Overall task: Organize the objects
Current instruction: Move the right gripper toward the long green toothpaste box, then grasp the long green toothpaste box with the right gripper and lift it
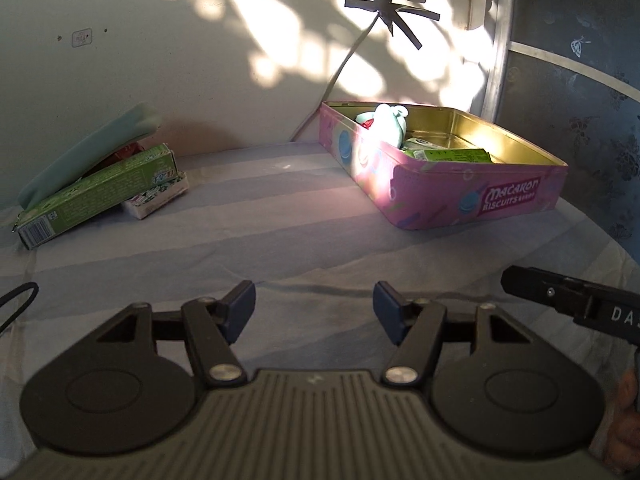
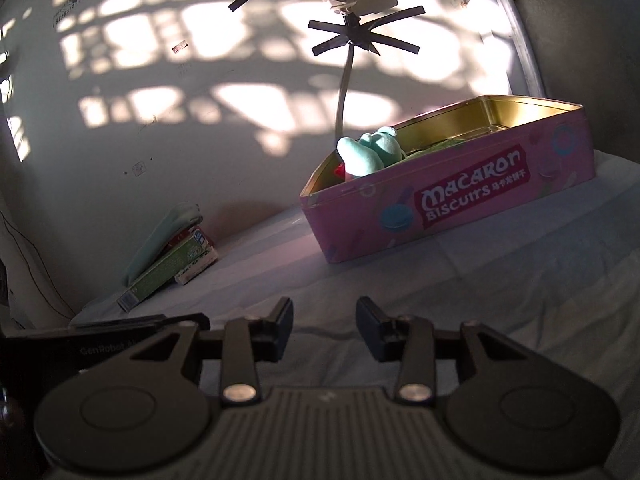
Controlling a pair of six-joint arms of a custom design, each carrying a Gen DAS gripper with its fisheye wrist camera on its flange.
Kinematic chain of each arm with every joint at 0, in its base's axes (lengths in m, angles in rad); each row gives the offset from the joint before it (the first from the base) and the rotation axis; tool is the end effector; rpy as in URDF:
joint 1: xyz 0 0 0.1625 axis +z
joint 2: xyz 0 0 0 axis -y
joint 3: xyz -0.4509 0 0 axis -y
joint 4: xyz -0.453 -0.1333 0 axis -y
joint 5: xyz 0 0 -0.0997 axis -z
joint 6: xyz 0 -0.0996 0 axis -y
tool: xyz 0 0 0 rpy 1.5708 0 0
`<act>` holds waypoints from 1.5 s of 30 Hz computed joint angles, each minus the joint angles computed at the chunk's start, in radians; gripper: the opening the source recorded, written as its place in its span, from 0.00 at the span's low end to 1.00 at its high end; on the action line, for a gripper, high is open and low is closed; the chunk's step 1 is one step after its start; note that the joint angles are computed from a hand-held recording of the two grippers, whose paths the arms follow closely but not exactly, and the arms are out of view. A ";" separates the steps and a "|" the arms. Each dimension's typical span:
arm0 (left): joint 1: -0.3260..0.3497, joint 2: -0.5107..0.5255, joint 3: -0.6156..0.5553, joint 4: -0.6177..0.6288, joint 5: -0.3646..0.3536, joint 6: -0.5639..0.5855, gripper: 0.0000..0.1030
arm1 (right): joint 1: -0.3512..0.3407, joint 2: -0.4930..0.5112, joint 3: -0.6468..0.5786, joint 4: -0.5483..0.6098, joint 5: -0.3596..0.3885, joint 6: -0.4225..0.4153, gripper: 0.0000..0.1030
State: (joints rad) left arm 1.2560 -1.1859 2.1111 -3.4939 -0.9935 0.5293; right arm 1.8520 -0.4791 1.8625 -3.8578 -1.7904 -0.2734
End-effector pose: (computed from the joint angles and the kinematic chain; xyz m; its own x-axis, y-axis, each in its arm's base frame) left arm 0.0032 -0.5963 0.2571 -0.7256 0.1078 -0.6797 0.6189 0.5341 -0.5760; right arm 0.2800 -0.5672 -0.0565 -0.9022 -0.2630 0.3419 -0.4313 0.5437 -0.7200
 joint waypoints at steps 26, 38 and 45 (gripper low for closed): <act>0.138 -0.073 -0.001 -0.250 0.036 0.155 0.74 | 0.096 0.114 -0.237 0.381 0.011 -0.007 0.38; 0.185 -0.106 -0.027 -0.161 0.007 -0.026 0.74 | 0.158 0.350 -0.741 0.675 0.001 -0.165 0.42; 0.189 -0.115 -0.029 -0.117 -0.007 -0.046 0.74 | 0.149 0.519 -1.116 0.890 0.036 -0.073 0.52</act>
State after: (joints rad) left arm 1.4448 -1.3008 2.0818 -3.6113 -1.0002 0.4835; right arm 2.0013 0.0403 0.7462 -2.9682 -1.7549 -0.3467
